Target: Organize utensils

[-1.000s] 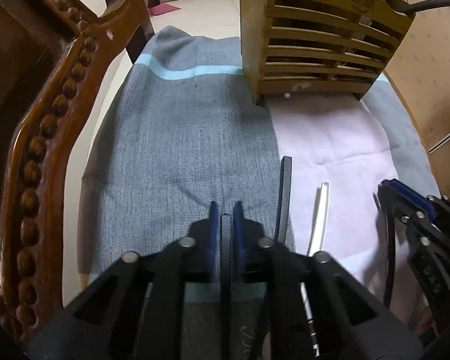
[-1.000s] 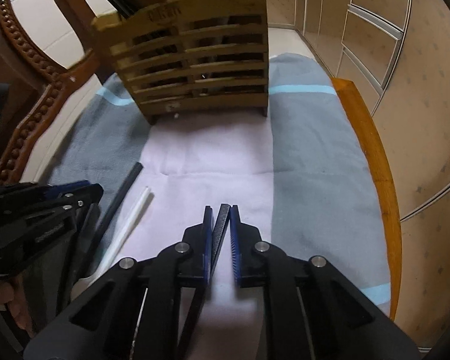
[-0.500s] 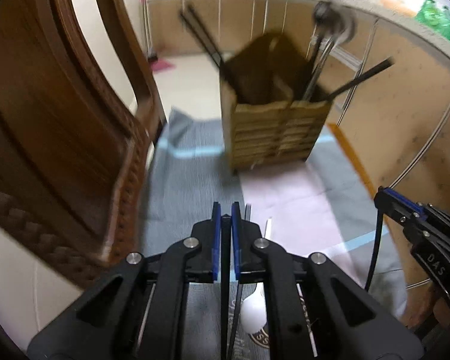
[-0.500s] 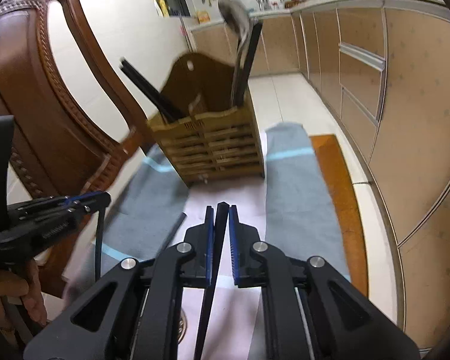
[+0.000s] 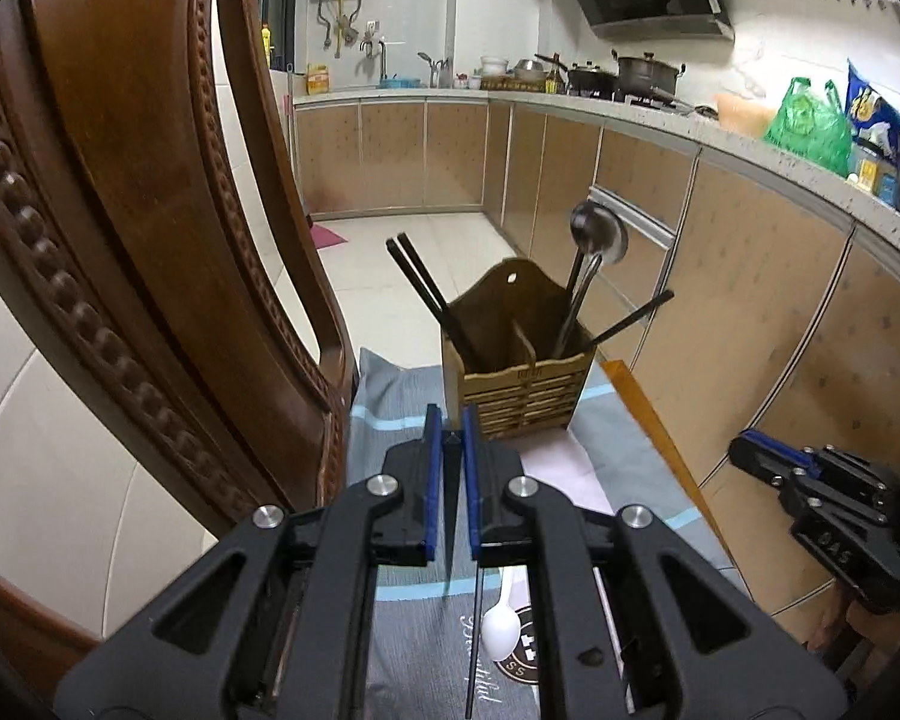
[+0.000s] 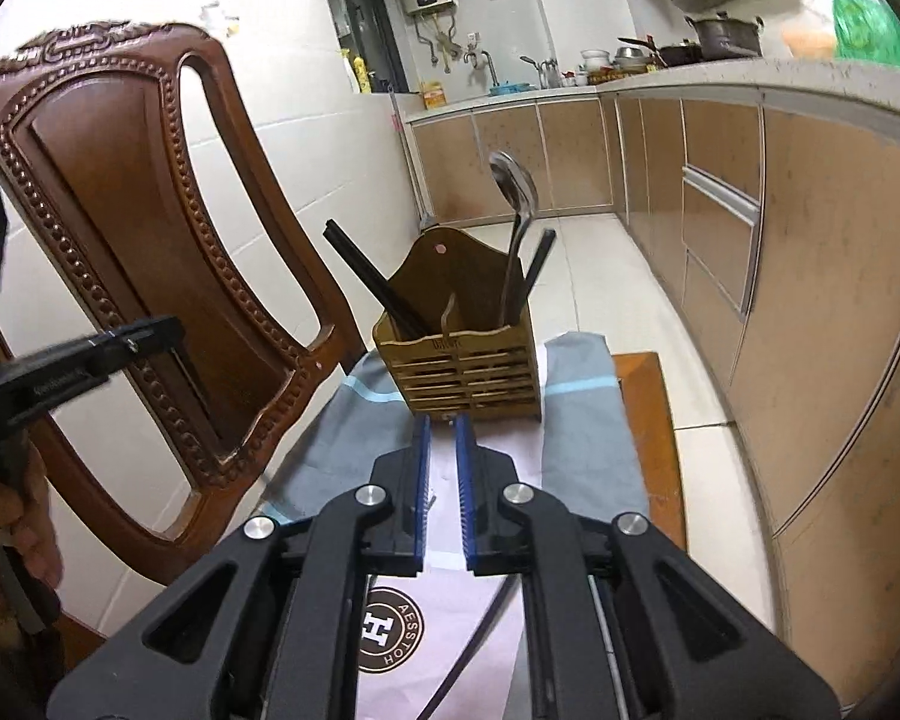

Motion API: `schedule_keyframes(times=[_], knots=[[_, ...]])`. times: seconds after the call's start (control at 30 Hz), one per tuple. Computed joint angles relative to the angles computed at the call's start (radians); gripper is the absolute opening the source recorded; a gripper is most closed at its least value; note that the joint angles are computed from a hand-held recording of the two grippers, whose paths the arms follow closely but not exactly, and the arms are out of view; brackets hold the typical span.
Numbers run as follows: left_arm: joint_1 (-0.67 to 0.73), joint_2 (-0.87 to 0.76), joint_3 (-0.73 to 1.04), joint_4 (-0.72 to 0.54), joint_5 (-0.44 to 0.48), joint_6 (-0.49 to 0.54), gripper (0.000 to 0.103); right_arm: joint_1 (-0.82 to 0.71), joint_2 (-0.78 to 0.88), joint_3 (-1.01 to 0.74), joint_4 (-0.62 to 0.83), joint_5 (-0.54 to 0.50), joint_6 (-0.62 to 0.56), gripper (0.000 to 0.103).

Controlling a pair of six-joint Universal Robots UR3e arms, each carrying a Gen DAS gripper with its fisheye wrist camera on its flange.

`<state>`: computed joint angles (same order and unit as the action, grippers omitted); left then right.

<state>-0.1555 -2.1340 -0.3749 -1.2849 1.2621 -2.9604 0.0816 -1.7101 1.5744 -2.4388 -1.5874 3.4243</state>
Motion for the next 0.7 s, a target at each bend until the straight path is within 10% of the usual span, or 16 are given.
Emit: schedule_keyframes(times=[0.2, 0.47, 0.7], knots=[[0.042, 0.004, -0.034, 0.045, -0.052, -0.038, 0.007, -0.027, 0.122, -0.079, 0.209, 0.031, 0.038, 0.036], [0.063, 0.025, -0.063, 0.080, -0.089, -0.053, 0.007, -0.008, 0.360, -0.054, 0.220, -0.084, 0.130, 0.034], [0.071, 0.039, -0.082, 0.087, -0.108, -0.045, 0.007, 0.049, 0.481, -0.174, 0.247, -0.158, 0.062, 0.010]])
